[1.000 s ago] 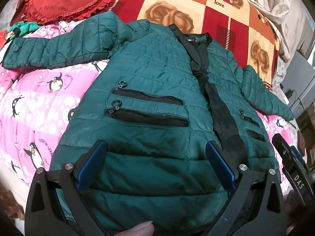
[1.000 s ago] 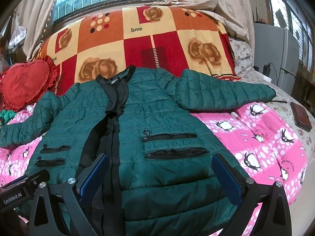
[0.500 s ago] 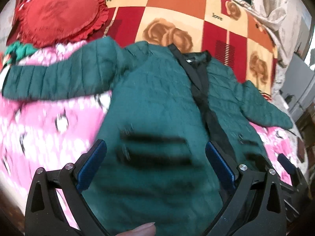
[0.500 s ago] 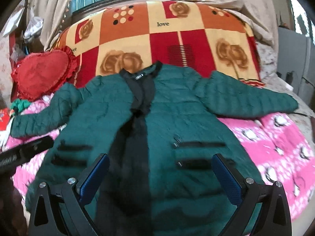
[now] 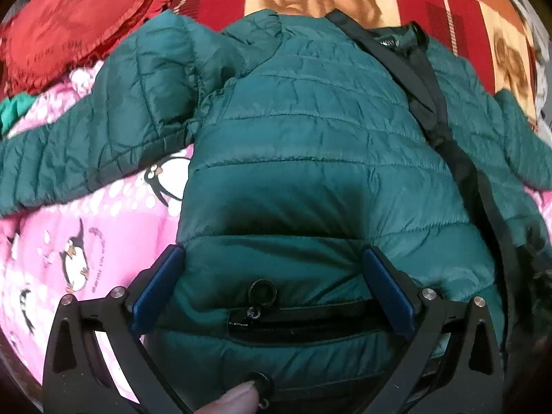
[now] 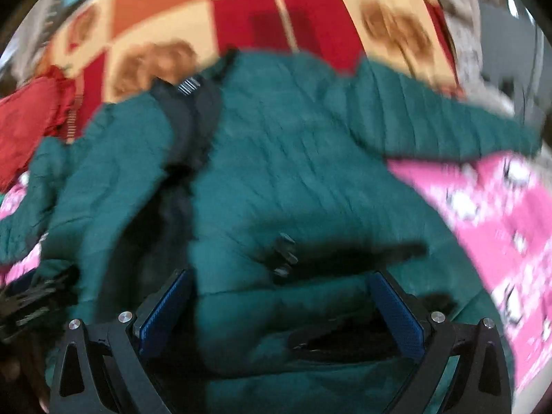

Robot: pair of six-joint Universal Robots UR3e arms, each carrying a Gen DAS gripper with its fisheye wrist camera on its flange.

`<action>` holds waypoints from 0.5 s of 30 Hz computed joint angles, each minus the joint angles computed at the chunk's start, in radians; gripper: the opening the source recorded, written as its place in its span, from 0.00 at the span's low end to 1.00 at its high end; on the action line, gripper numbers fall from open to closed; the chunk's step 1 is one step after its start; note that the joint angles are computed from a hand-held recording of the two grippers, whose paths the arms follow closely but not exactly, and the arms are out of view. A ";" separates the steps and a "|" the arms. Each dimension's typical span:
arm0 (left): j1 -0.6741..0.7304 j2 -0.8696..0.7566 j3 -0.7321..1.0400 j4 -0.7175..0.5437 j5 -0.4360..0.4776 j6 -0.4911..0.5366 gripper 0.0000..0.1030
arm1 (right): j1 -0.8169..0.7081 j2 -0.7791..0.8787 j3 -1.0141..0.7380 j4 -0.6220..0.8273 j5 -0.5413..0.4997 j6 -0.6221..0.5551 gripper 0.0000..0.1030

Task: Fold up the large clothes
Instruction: 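Move the left tool over the sleeve beside the red heart pillow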

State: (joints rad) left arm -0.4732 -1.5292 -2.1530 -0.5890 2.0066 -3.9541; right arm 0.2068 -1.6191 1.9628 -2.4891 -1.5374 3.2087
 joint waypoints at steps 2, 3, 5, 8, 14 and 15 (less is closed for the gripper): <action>0.013 0.021 -0.025 0.017 -0.020 0.000 1.00 | 0.004 0.016 0.004 -0.012 -0.013 -0.003 1.00; 0.018 0.031 -0.037 0.025 -0.028 0.000 1.00 | 0.024 0.032 -0.007 -0.011 -0.043 -0.005 1.00; 0.019 0.039 -0.046 0.030 -0.031 -0.003 1.00 | 0.048 0.055 -0.026 -0.002 -0.078 -0.005 1.00; 0.008 0.029 -0.032 0.018 -0.024 -0.011 1.00 | 0.054 0.071 -0.036 -0.001 -0.086 -0.003 1.00; 0.021 0.071 -0.033 0.004 -0.020 -0.003 1.00 | 0.056 0.075 -0.042 0.011 -0.090 -0.006 1.00; 0.029 0.138 -0.072 0.001 0.010 -0.023 1.00 | 0.056 0.080 -0.049 0.014 -0.089 -0.007 1.00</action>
